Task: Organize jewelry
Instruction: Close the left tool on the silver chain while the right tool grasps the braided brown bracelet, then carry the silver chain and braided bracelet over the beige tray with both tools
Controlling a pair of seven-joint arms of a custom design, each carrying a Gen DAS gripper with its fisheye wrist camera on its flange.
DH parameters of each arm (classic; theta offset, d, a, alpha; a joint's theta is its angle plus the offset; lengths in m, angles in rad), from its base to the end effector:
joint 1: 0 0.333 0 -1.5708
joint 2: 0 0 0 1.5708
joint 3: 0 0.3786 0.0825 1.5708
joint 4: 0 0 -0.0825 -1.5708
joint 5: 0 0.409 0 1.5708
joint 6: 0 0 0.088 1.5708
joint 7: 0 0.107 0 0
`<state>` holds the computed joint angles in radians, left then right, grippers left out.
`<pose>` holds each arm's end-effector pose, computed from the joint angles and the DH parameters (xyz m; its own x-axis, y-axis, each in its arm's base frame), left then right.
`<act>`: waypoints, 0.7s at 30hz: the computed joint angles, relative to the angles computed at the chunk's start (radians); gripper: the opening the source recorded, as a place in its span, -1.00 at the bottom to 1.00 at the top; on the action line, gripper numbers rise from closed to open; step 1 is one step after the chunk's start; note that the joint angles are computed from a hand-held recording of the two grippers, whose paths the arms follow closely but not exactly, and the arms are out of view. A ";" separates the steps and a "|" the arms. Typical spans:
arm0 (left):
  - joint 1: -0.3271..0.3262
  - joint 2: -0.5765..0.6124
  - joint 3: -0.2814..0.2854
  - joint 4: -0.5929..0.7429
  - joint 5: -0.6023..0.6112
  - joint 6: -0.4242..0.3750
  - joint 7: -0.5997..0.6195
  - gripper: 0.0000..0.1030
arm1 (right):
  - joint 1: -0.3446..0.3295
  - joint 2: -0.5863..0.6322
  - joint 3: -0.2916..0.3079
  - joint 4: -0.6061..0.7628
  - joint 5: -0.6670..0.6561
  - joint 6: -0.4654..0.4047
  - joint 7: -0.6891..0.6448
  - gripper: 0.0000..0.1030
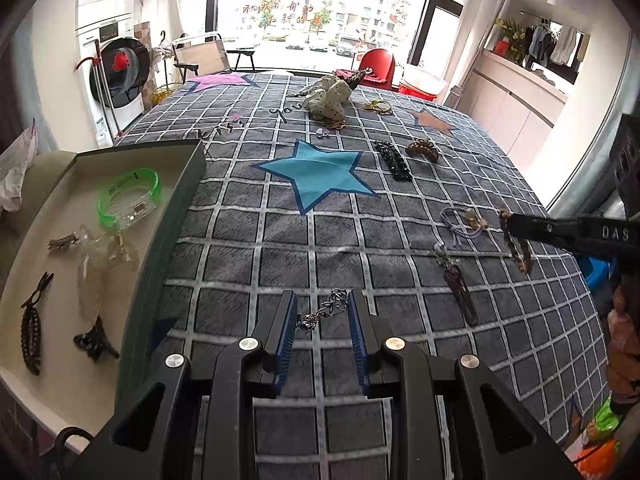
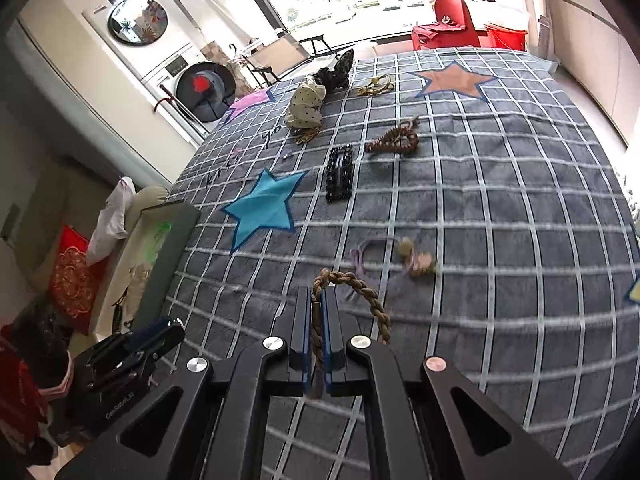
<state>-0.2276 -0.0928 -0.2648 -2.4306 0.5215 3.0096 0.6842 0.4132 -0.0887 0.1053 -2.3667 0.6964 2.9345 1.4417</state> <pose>0.4469 -0.2838 0.4546 -0.1609 -0.9742 0.1584 -0.7859 0.0293 -0.6177 0.4876 0.2321 0.4721 0.1315 -0.8983 -0.4193 -0.8588 0.1080 -0.5008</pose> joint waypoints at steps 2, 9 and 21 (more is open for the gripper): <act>-0.011 -0.021 0.003 -0.020 -0.024 -0.001 0.015 -0.45 | 0.011 -0.019 0.004 -0.025 0.027 0.006 -0.001 -0.90; -0.021 -0.091 -0.007 -0.084 -0.065 -0.007 0.030 -0.45 | 0.038 -0.063 0.039 -0.101 -0.006 0.047 0.084 -0.90; -0.011 -0.198 -0.012 -0.173 -0.103 0.017 0.040 -0.45 | 0.093 -0.093 0.050 -0.157 -0.077 0.092 0.219 -0.90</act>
